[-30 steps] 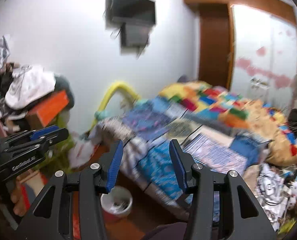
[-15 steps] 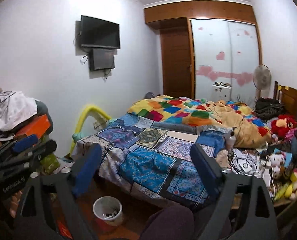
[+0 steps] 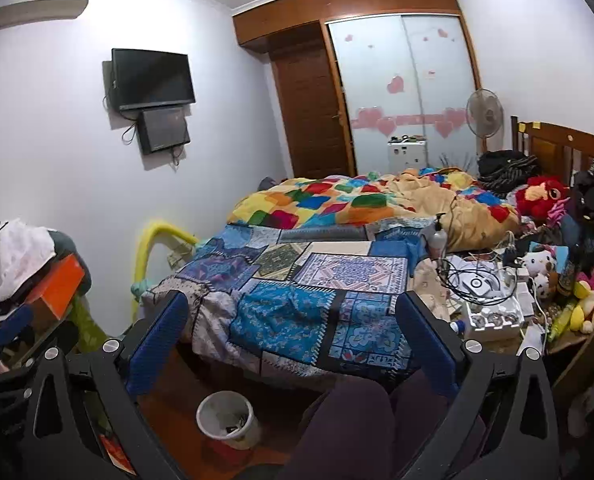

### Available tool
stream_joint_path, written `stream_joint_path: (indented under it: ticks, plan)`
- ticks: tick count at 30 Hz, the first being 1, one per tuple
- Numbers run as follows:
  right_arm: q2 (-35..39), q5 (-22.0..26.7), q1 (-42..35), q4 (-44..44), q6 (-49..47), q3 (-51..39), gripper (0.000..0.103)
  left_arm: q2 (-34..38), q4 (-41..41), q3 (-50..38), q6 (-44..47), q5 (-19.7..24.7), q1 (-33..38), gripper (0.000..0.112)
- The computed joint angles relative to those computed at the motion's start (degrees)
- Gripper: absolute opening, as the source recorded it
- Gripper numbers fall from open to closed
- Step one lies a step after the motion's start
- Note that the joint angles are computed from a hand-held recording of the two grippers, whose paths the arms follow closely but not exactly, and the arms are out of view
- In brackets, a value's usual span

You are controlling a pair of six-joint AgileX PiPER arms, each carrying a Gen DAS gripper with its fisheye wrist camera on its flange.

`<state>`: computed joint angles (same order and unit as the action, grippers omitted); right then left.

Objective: Collect trash

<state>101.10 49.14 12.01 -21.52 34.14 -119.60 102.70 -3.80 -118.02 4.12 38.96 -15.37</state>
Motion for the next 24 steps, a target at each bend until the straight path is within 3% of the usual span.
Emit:
stream_joint_path:
  ticks: [24]
  plan:
    - [-2.2, -0.3, 3.6, -9.6, 1.2, 2.4, 0.103, -2.0, -1.9, 3.1, 2.3, -2.3, -0.5, 0.102]
